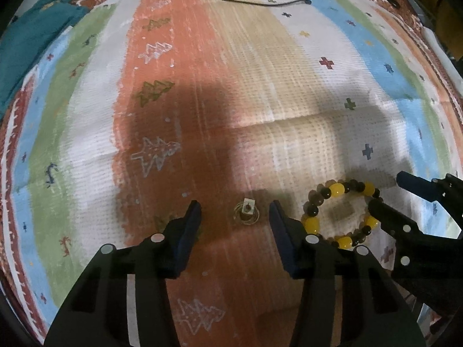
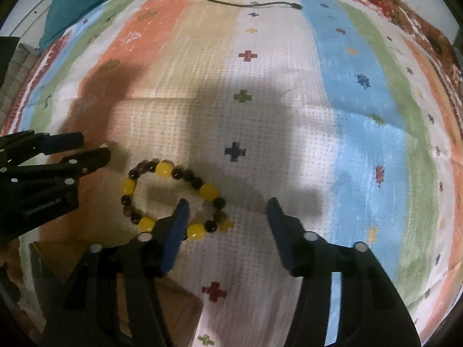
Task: Organize jewelry
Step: 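Grasp the small silver charm with the left gripper while the right grasps the yellow-black bracelet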
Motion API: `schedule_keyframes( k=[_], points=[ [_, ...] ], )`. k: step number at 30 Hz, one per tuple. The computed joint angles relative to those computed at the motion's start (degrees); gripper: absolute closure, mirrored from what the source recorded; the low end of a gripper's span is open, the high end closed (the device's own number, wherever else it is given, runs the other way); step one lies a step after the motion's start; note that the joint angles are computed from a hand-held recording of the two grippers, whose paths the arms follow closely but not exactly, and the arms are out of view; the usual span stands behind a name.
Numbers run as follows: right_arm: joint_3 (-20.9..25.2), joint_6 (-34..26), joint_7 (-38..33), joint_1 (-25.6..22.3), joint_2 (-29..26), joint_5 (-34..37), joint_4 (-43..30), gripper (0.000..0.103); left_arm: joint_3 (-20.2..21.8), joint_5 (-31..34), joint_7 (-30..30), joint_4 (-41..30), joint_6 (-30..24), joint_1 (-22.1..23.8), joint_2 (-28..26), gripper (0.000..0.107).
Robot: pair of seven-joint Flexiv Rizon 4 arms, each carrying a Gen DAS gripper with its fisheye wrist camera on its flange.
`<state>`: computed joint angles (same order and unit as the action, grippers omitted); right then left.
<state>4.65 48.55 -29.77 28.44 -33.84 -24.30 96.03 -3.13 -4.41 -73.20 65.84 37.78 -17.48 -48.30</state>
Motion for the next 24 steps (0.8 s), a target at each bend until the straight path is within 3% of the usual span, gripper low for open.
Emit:
schedule_keyframes(
  k=[4, 7, 9, 14, 24],
  points=[
    [0.06, -1.88, -1.28, 0.4, -1.01, -0.11, -1.17, 0.056, 0.34, 0.91, 0.51, -1.44, 0.21, -0.43, -1.17, 0.064],
    [0.18, -1.9, -1.23, 0.27, -1.13, 0.43, -1.4, 0.072, 0.49, 1.12, 0.34, -2.01, -0.02, -0.67, -1.45, 0.079],
    [0.1, -2.03, -1.5, 0.28, -1.18, 0.3, -1.37, 0.076, 0.62, 1.38, 0.34, -2.18, -0.66, -0.87, -1.41, 0.089],
    [-0.36, -1.87, -1.86, 0.67, -1.41, -1.06, -1.33, 0.092, 0.8, 1.34, -1.5, -1.38, -0.02, -1.19, -1.16, 0.09],
    [-1.67, 4.56, 1.43, 0.47, 1.6, -3.38, 2.37, 0.092, -0.36, 0.66, -0.82, 2.53, 2.59, -0.44, 1.71, 0.09]
  ],
)
